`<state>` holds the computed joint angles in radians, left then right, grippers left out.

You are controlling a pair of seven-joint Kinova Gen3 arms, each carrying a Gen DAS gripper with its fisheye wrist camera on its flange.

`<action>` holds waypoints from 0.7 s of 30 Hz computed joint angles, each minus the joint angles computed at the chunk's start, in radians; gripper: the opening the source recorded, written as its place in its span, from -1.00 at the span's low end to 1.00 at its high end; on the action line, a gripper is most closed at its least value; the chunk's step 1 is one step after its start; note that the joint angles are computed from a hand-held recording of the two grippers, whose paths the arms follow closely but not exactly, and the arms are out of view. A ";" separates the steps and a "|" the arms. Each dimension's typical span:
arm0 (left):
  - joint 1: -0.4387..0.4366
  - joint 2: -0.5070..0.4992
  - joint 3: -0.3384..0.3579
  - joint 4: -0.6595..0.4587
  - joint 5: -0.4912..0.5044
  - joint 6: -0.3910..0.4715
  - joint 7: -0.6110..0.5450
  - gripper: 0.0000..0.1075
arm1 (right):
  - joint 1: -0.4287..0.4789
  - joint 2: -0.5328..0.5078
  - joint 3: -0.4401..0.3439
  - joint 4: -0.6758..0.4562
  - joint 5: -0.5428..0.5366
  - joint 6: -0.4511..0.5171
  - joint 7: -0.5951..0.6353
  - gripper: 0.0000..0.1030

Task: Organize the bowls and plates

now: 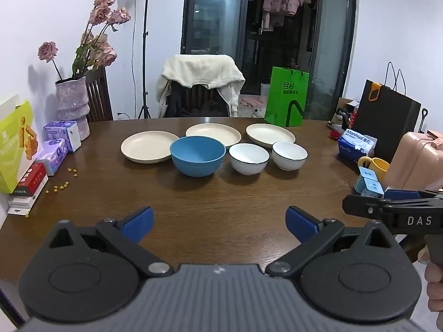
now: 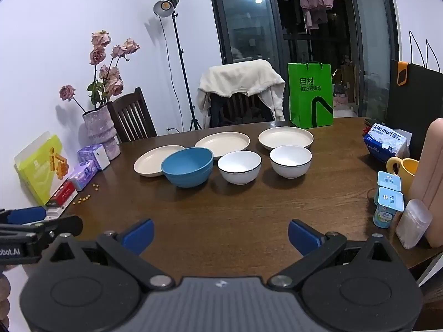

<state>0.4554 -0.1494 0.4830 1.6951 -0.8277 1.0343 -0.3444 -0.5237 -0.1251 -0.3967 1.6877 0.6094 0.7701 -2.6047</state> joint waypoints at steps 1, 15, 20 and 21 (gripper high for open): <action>-0.006 0.002 0.006 -0.004 0.003 0.005 -0.002 0.92 | -0.001 0.000 0.000 -0.002 -0.001 0.002 0.001 1.00; -0.007 -0.008 0.000 -0.002 0.026 -0.024 -0.017 0.92 | 0.013 -0.013 0.003 0.024 -0.022 -0.018 0.019 1.00; -0.013 -0.010 0.005 0.002 0.025 -0.027 -0.014 0.92 | 0.011 -0.003 0.004 -0.002 -0.037 0.010 0.042 1.00; -0.013 -0.005 0.013 -0.007 0.021 -0.018 -0.010 0.92 | 0.010 -0.002 0.005 -0.003 -0.037 0.011 0.042 1.00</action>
